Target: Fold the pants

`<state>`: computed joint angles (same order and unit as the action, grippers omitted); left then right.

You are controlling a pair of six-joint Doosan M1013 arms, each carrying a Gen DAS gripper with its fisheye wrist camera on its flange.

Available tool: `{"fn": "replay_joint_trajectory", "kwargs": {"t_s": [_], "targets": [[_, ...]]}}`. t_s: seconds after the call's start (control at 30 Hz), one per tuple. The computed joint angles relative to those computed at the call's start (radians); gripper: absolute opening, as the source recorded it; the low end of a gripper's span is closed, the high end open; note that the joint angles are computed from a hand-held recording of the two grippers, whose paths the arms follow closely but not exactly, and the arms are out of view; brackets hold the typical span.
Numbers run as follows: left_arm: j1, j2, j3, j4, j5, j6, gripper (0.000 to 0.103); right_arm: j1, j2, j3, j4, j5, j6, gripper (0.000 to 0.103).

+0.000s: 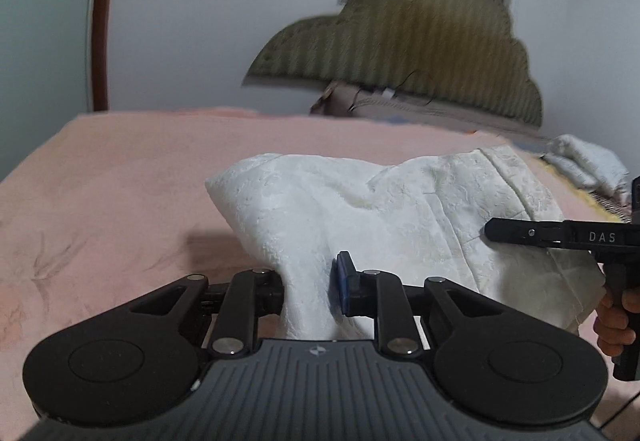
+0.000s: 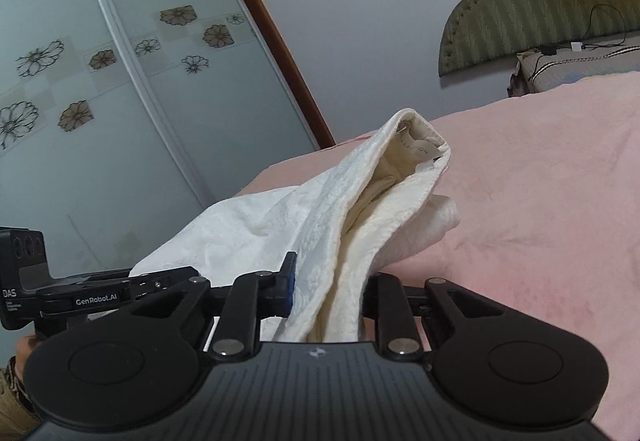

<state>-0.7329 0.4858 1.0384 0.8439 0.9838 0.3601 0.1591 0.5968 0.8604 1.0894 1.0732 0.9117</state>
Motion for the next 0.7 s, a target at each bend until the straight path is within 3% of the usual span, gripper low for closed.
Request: {"fn": "replay_joint_trajectory", "kwargs": {"t_s": [0.07, 0.13, 0.17, 0.27, 0.3, 0.37, 0.43, 0.5, 0.53, 0.6, 0.67, 0.7], "targets": [[0.027, 0.022, -0.022, -0.110, 0.035, 0.040, 0.026, 0.021, 0.029, -0.038, -0.087, 0.007, 0.065, 0.021], [0.036, 0.036, -0.024, -0.139, 0.074, 0.035, 0.045, 0.046, 0.057, -0.086, -0.246, 0.033, 0.198, 0.029], [0.035, 0.030, -0.006, -0.116, 0.068, -0.001, 0.057, 0.051, 0.061, -0.093, -0.301, 0.036, 0.261, 0.039], [0.027, 0.025, -0.003, -0.083, 0.135, -0.051, 0.087, 0.024, 0.055, -0.060, -0.240, 0.052, 0.346, 0.051], [0.024, 0.020, 0.002, -0.077, 0.151, -0.059, 0.090, 0.018, 0.039, -0.035, -0.252, 0.032, 0.348, 0.054], [0.012, 0.004, 0.019, -0.060, 0.176, -0.097, 0.090, 0.014, -0.015, 0.040, -0.309, -0.062, 0.329, 0.065], [-0.004, -0.004, 0.021, -0.040, 0.216, -0.122, 0.089, 0.022, -0.092, 0.148, -0.389, -0.222, 0.315, 0.067], [-0.025, 0.005, 0.002, -0.017, 0.262, -0.102, 0.090, 0.027, -0.150, 0.233, -0.361, -0.335, 0.194, 0.068], [-0.032, 0.016, -0.013, -0.013, 0.288, -0.076, 0.090, 0.022, -0.166, 0.258, -0.277, -0.336, 0.080, 0.068], [-0.048, 0.042, -0.039, 0.011, 0.341, -0.024, 0.092, 0.016, -0.171, 0.264, -0.156, -0.245, -0.068, 0.068], [-0.059, 0.052, -0.047, 0.035, 0.369, -0.024, 0.093, 0.023, -0.153, 0.238, -0.158, -0.124, -0.117, 0.068], [-0.063, 0.048, -0.047, 0.034, 0.373, -0.038, 0.093, 0.035, -0.148, 0.227, -0.219, -0.093, -0.100, 0.068]]}}
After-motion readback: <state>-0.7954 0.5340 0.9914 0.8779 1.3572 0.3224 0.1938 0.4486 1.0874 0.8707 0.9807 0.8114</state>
